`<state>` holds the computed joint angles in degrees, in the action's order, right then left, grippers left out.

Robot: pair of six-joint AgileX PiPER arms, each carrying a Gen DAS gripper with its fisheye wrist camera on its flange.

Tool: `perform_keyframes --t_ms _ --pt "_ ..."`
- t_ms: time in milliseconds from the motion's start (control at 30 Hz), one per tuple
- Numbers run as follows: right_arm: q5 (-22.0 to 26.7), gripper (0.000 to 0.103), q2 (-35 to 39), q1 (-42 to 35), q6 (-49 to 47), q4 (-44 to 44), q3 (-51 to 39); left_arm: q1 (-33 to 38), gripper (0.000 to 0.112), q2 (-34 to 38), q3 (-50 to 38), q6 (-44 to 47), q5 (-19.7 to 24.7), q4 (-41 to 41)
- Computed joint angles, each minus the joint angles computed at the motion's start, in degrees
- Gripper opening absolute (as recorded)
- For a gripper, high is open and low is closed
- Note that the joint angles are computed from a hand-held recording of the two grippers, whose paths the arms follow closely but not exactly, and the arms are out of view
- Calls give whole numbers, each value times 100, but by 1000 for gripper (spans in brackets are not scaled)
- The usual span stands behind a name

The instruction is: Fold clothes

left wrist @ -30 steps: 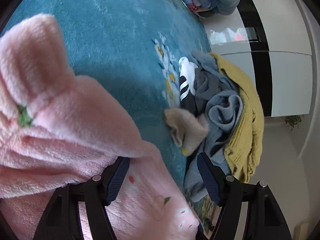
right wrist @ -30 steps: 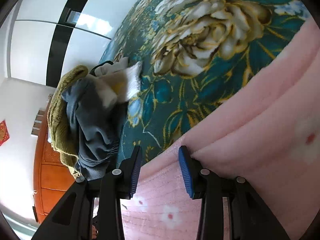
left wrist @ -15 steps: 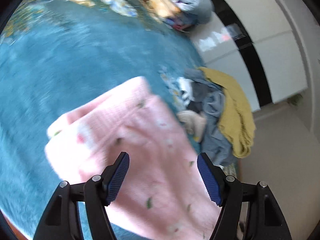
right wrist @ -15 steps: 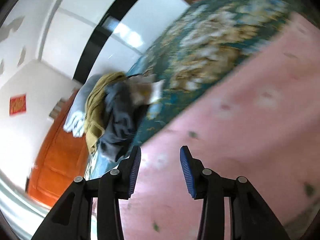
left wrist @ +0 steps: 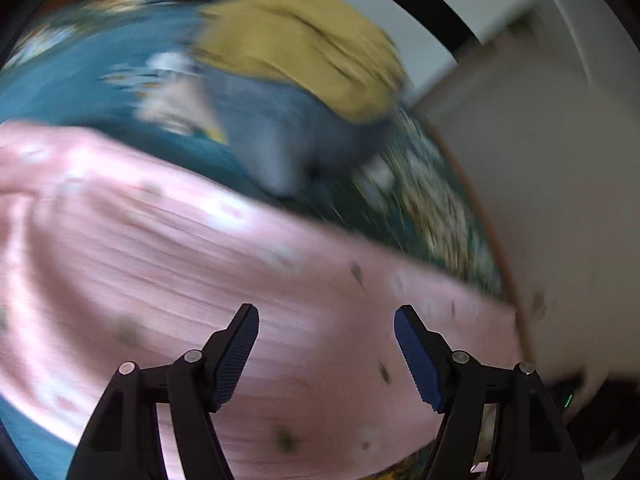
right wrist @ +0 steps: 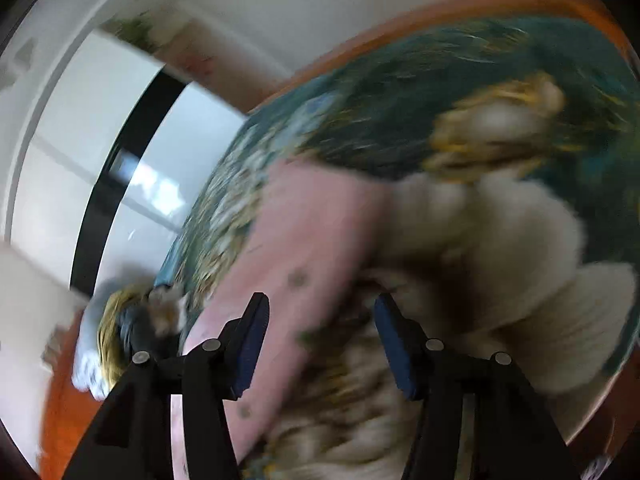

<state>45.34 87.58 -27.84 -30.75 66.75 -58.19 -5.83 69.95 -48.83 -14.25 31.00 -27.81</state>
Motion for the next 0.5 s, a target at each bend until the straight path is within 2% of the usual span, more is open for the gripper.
perform_keyframes --t_ms 67,167,300,367,467,500 --pt "204 57 268 -185 -304 370 -89 -624 74 498 -264 -114 -114 56" --pt "271 57 641 -153 -581 612 -459 -1292 74 1203 -757 -457 -50 321" --pt "315 57 1153 -31 -258 302 -1158 -1843 74 1709 -1266 -1586 54 1470" --pt "373 56 1364 -52 -406 359 -1411 -1897 74 1831 -1423 -1846 131 1683" --pt "449 46 1635 -117 -478 473 -1628 -1919 74 1949 -1583 -2125 215 1874" --pt "438 39 1683 -118 -461 460 -1665 -1966 74 1938 -1601 -2252 254 1993"
